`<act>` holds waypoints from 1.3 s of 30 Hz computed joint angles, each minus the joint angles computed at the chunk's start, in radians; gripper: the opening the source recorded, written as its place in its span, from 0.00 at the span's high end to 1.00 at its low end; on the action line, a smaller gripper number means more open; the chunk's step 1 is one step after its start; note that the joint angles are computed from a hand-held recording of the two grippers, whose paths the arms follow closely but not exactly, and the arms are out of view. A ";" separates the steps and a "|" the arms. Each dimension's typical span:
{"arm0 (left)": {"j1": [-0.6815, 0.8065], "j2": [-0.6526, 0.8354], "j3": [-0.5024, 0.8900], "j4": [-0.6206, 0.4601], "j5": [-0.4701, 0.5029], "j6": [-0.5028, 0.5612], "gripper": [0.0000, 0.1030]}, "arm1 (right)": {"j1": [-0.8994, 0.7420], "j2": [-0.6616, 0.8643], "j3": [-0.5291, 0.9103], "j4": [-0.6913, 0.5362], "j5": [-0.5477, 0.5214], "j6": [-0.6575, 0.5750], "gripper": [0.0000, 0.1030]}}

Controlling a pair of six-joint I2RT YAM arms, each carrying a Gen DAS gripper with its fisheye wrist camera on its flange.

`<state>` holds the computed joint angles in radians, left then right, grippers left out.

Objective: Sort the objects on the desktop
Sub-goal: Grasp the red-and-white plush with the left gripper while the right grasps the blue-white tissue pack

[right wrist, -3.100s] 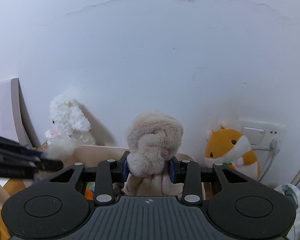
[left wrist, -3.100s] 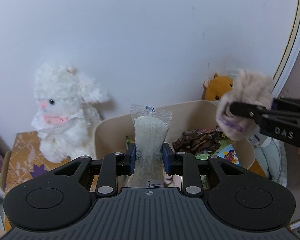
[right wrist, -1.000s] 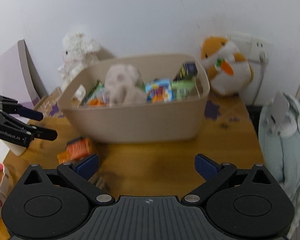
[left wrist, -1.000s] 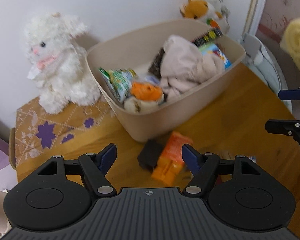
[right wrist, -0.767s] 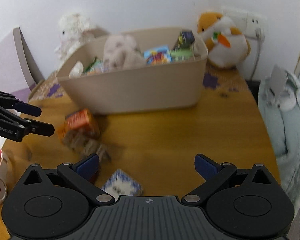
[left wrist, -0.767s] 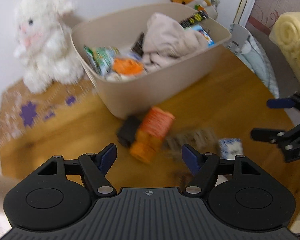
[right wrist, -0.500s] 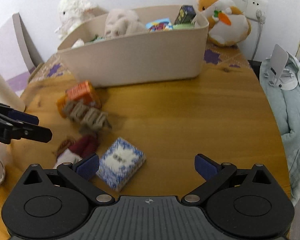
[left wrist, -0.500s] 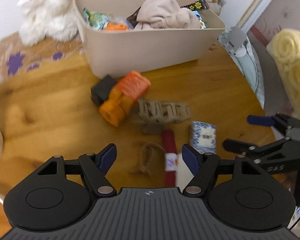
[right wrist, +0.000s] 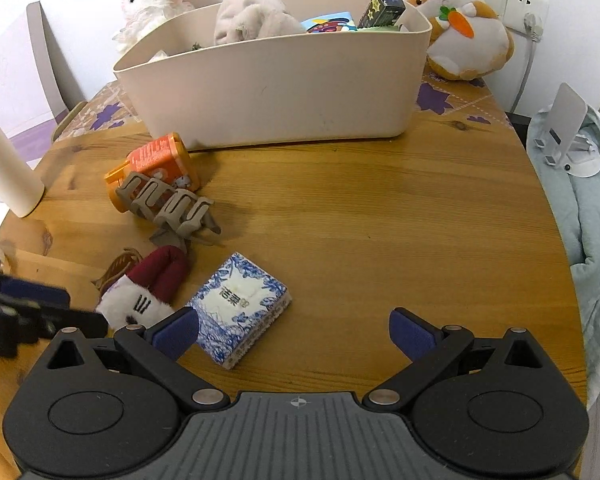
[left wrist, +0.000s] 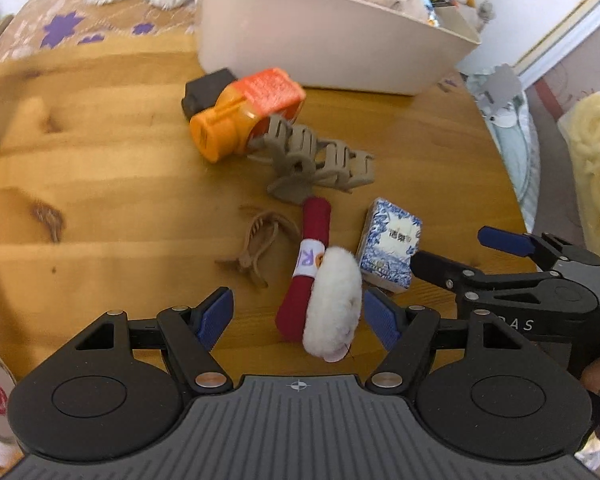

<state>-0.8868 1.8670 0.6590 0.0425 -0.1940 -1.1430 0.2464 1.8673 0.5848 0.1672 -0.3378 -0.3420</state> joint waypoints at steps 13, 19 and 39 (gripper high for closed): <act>-0.031 0.093 0.097 -0.090 -0.041 -0.077 0.29 | 0.089 0.114 0.095 -0.022 0.034 0.031 0.05; -0.024 0.111 0.109 -0.078 -0.047 -0.105 0.32 | 0.085 0.146 0.096 0.017 0.028 0.091 0.04; -0.041 0.164 0.144 -0.070 -0.061 0.012 0.40 | 0.061 0.113 0.064 0.007 0.050 -0.024 0.38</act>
